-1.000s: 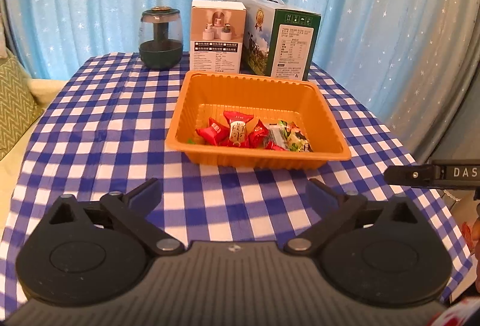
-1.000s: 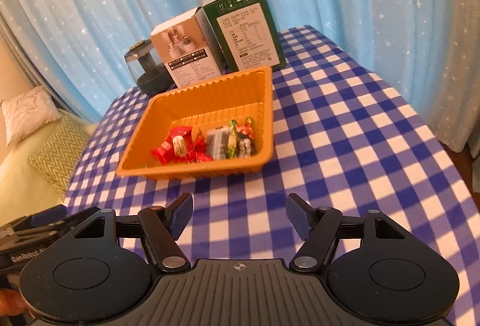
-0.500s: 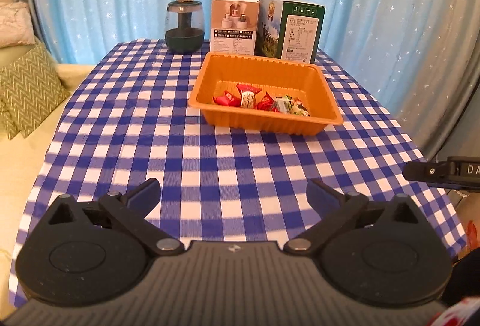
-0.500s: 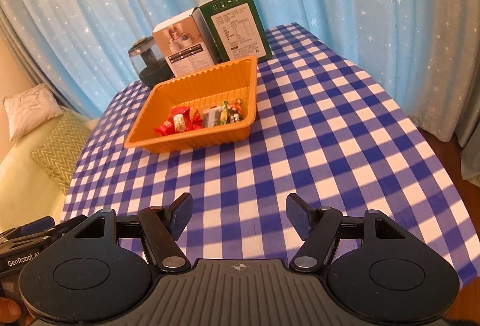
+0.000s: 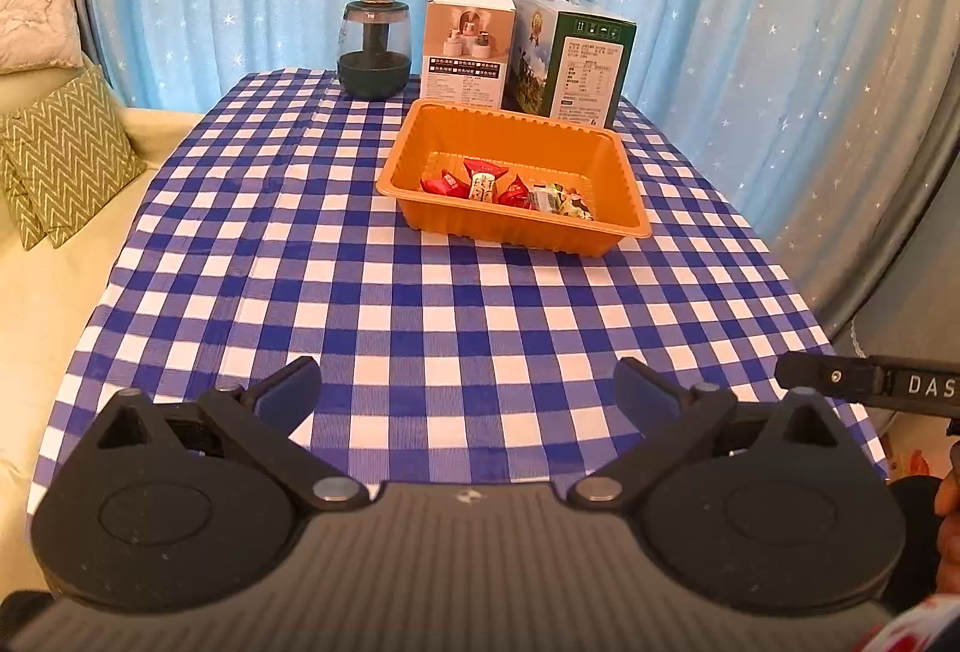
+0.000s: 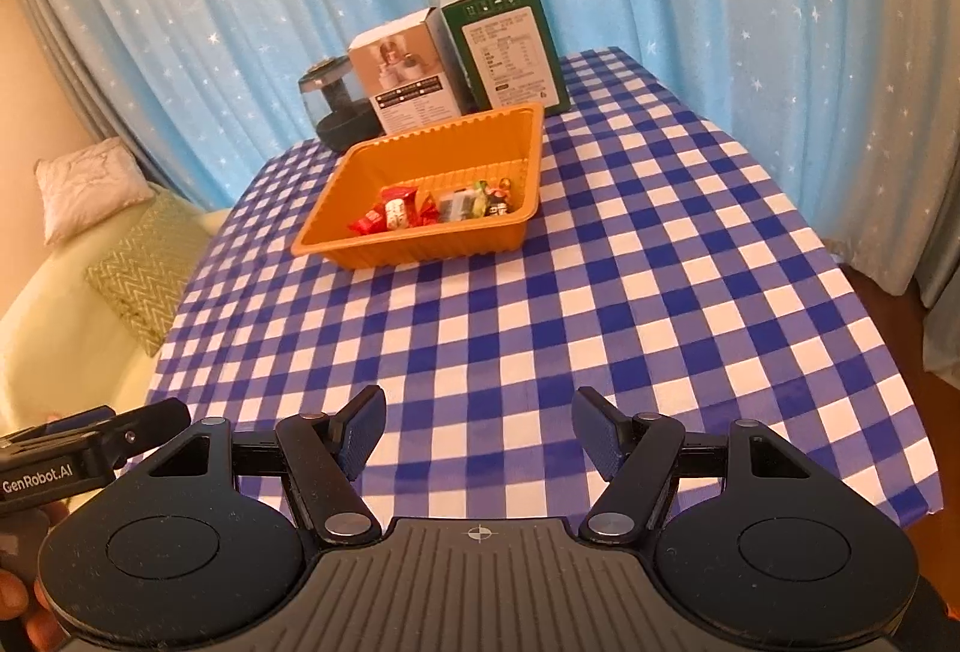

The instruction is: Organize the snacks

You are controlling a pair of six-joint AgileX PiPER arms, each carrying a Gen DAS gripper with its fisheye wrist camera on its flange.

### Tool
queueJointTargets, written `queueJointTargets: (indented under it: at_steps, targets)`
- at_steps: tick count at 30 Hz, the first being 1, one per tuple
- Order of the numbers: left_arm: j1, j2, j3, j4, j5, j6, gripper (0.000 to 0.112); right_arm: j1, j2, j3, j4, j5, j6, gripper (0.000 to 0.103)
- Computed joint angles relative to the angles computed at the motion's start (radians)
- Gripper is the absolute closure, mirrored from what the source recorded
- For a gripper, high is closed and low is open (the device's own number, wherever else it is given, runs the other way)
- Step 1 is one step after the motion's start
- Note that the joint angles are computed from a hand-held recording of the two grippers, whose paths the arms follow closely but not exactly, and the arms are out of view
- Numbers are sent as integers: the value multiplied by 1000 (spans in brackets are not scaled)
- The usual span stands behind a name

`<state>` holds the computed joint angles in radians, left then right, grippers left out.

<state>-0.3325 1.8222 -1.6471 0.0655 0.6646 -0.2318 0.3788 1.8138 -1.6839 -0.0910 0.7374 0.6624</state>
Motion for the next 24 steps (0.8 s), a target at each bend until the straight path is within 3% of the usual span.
queueJointTargets:
  at_steps: [14, 24]
  targets:
    - [-32, -94, 94, 29, 36, -26, 10, 95, -86, 77, -167, 23, 46, 35]
    - [-71, -137, 141, 64, 44, -93, 9, 143, -134, 123, -184, 51, 68, 35]
